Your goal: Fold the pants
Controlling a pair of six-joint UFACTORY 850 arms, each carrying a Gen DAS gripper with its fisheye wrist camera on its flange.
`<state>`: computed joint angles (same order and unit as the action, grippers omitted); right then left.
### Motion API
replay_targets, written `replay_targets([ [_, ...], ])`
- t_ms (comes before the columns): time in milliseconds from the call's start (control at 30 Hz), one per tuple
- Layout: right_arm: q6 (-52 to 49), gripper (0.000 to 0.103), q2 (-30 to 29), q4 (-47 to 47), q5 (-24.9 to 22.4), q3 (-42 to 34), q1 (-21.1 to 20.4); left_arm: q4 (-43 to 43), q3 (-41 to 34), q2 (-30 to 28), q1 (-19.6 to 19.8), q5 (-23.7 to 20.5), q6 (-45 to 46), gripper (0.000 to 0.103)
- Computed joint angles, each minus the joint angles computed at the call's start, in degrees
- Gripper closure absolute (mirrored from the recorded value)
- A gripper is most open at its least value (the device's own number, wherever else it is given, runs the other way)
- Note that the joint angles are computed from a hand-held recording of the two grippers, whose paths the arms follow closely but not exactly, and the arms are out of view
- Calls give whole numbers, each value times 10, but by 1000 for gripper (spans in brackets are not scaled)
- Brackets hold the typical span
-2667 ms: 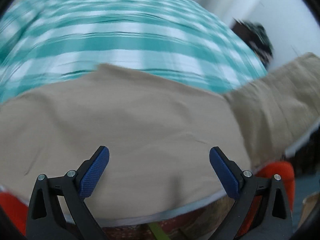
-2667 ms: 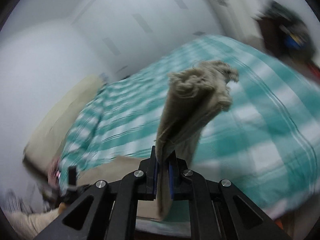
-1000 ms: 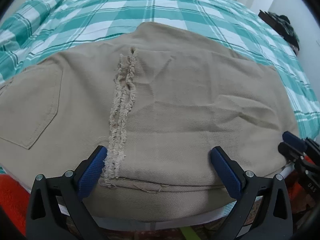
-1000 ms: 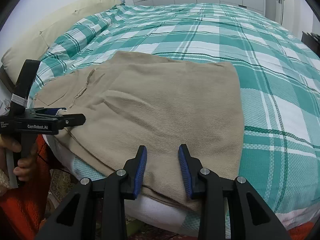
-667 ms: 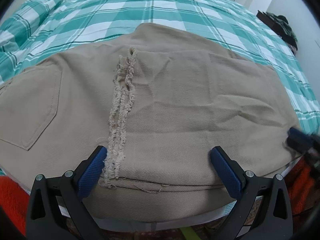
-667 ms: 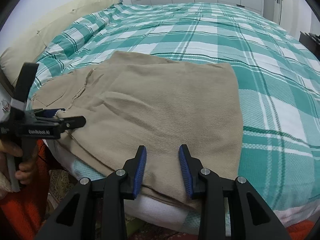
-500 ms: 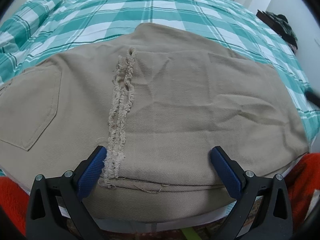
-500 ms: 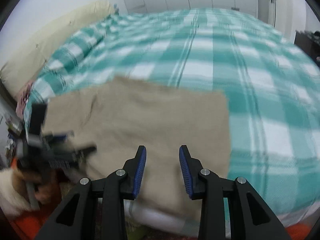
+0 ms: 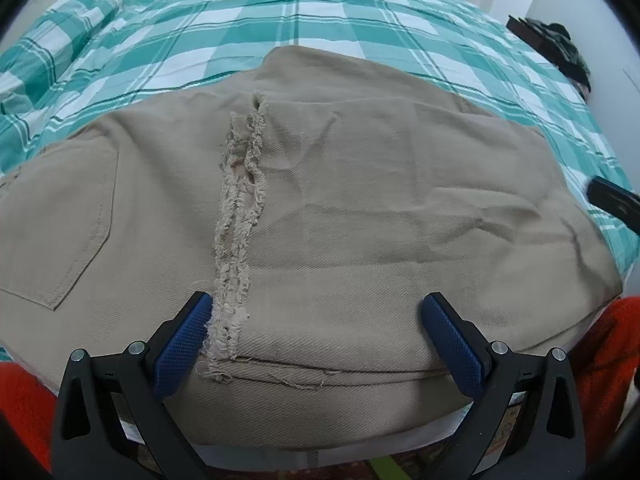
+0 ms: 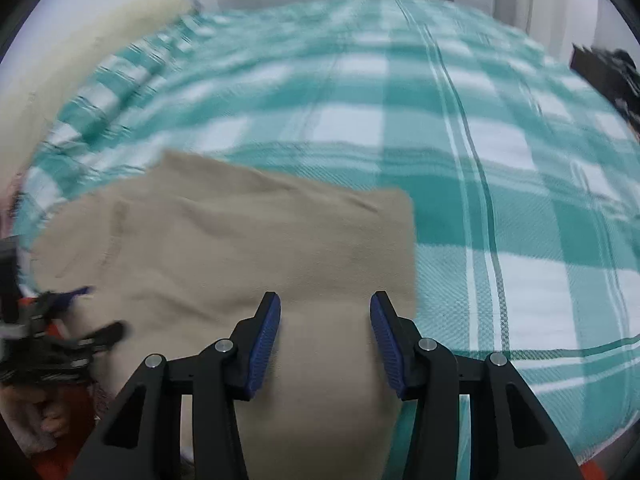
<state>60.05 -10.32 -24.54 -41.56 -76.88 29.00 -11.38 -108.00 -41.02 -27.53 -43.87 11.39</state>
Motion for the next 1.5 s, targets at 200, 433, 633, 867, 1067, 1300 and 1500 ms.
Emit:
replay_targets([
  [200, 42, 47, 23, -20, 10, 61, 39, 5, 2, 1, -1, 2, -1, 0],
  [433, 63, 43, 28, -43, 31, 79, 39, -53, -44, -6, 19, -86, 9, 2],
  [633, 77, 43, 40, -48, 44, 95, 42, -205, -70, 21, 126, -122, 16, 2],
  [867, 73, 38, 40, -42, 53, 94, 40, -246, -113, -8, 247, -172, -88, 20],
  [1067, 66, 29, 32, -41, 50, 86, 42, -273, -98, -31, 269, -179, -117, 39],
  [1300, 60, 29, 36, -36, 58, 91, 39, -242, -122, -54, 257, -170, -138, 46],
  [1500, 60, 29, 37, -37, 59, 92, 39, -236, -139, -74, 258, -156, -150, 95],
])
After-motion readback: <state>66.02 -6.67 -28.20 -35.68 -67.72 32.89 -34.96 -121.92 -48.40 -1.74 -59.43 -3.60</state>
